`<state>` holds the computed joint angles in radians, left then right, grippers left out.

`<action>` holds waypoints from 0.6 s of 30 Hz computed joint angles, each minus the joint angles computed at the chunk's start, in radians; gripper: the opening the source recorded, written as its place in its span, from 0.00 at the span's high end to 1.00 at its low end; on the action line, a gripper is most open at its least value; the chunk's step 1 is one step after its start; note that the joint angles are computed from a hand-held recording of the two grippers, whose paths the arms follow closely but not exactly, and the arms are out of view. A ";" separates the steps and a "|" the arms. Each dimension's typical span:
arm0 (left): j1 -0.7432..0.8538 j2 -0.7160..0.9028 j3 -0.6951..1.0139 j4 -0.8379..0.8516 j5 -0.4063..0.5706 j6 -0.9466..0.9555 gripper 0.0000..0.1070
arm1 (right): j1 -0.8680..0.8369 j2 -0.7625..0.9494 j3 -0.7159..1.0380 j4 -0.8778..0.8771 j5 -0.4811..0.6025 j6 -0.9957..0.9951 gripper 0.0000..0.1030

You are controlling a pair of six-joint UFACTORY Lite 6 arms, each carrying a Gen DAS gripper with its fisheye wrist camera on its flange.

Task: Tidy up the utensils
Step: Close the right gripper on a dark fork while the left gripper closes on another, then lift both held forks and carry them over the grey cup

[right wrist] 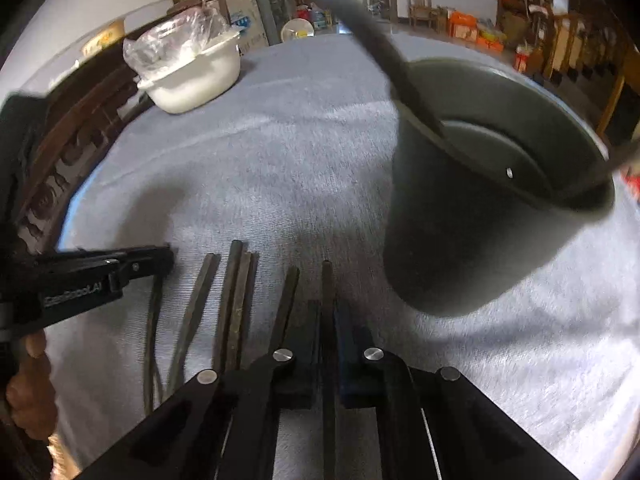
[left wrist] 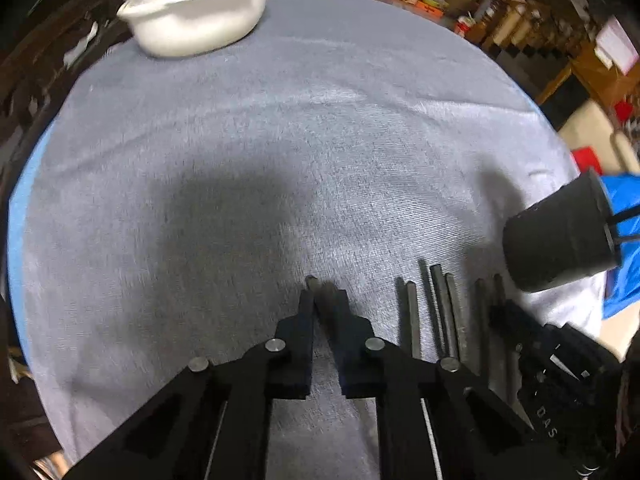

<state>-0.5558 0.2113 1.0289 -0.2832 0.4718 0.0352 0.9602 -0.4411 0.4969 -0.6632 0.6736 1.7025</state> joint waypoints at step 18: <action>-0.165 -0.632 -0.123 0.335 0.159 -0.428 0.95 | 0.864 -0.281 0.120 -0.285 0.818 0.506 0.94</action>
<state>-0.7212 -0.4206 0.9062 0.0519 0.6304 -0.3928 1.8246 -0.7218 0.6173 -0.9483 1.4914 2.2087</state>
